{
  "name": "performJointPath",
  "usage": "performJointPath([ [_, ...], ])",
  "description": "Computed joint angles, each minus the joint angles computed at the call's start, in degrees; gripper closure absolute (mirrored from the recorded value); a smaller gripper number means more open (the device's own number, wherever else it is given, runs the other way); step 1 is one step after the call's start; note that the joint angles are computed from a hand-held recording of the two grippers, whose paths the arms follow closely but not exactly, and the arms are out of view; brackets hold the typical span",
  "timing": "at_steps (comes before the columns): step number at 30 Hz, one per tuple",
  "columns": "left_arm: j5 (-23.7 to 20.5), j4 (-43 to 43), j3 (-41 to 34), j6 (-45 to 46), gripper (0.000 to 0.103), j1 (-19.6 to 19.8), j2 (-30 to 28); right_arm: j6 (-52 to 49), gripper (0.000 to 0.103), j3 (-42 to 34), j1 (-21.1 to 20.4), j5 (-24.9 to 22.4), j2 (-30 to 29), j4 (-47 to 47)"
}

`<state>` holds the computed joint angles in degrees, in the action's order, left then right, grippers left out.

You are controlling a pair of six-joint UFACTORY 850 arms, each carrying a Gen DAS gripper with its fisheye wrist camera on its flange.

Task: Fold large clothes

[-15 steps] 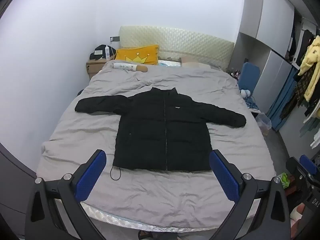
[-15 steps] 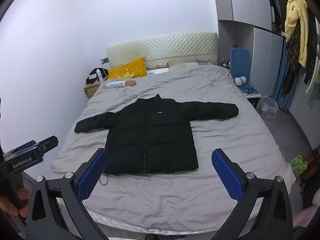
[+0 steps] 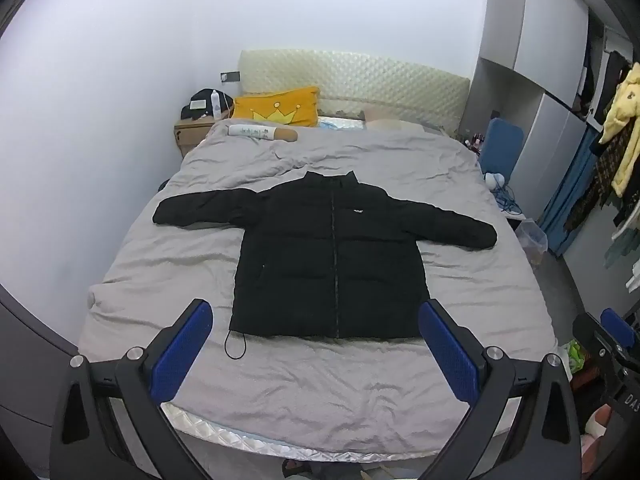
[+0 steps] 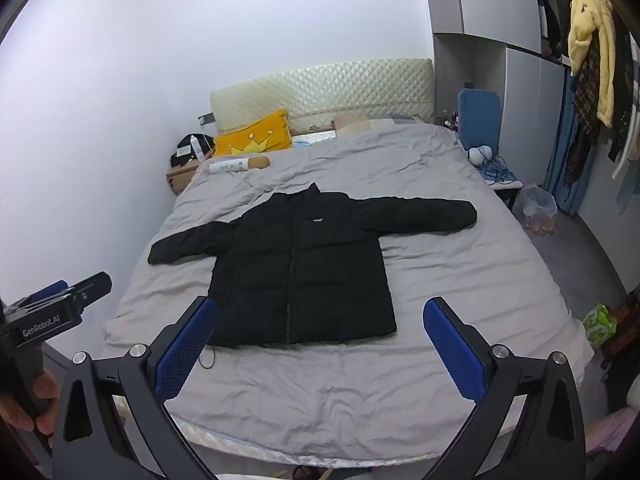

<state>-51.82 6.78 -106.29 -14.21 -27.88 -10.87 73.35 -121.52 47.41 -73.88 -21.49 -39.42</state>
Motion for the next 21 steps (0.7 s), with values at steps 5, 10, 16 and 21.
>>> performJointPath([
  [5, -0.82, 0.75, -0.12, -0.31, 0.000, -0.23, -0.11, 0.49, 0.000, 0.89, 0.19, 0.58, 0.60, -0.76],
  [10, 0.50, 1.38, 2.05, -0.48, 0.000, -0.36, 1.32, 0.94, 0.000, 2.30, 0.52, 0.71, 1.35, -1.03],
  [16, -0.90, 0.02, 1.01, 0.52, 0.000, 0.48, 1.11, 0.00, 0.000, 1.49, 0.78, 0.30, 0.60, -0.51],
  [21, -1.62, -0.13, 0.03, 0.92, 0.000, 0.72, 0.76, -0.79, 0.000, 0.16, 0.67, 0.08, -0.12, -0.43],
])
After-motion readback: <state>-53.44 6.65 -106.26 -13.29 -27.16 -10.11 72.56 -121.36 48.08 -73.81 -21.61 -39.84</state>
